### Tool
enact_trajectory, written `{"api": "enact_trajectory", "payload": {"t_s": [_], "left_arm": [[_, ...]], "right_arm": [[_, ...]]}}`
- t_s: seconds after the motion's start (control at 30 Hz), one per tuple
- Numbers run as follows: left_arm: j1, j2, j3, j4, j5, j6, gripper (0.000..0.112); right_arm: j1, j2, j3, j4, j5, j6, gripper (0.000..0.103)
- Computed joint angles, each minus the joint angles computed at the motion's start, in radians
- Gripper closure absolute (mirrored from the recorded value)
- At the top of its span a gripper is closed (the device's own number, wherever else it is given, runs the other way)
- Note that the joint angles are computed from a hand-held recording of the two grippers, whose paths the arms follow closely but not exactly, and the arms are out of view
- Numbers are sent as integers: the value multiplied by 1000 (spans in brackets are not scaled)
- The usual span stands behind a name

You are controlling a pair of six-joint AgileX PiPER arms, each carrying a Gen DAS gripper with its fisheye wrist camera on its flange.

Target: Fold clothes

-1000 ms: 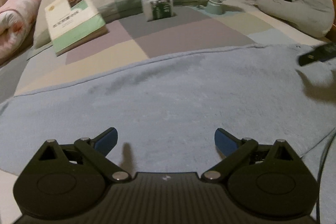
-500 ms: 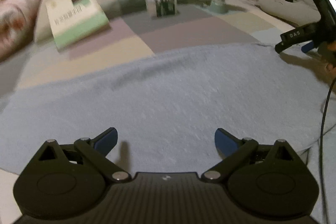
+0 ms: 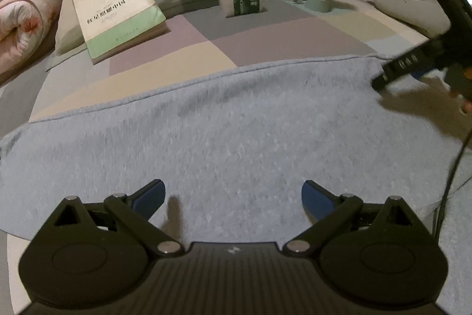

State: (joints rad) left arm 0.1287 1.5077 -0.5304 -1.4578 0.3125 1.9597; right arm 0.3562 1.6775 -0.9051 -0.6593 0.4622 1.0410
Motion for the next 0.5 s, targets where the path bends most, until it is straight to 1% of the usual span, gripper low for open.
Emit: {"api": "enact_trajectory", "payload": {"t_s": [0.03, 0.1, 0.17, 0.23, 0.3, 0.37, 0.43, 0.5], "left_arm": [[4, 4, -2, 4, 3, -4, 14], [5, 6, -3, 8, -1, -9, 14], [10, -2, -1, 8, 1, -7, 14], [26, -17, 2, 20, 25, -12, 14], [41, -28, 4, 33, 48, -16, 13], [39, -37, 7, 30, 48, -14, 14], [34, -41, 10, 25, 45, -7, 13], [31, -47, 12, 28, 47, -7, 13]], "right_arm": [[-10, 0, 0, -5, -13, 5, 0], [-38, -8, -16, 91, -12, -91, 0], [-33, -57, -2, 137, 6, -154, 0], [-10, -141, 39, 164, 32, -207, 0], [19, -237, 81, 208, 77, -273, 0], [60, -334, 126, 230, 140, -302, 0], [112, -415, 171, 230, 201, -285, 0], [184, -495, 224, 222, 270, -221, 0]]}}
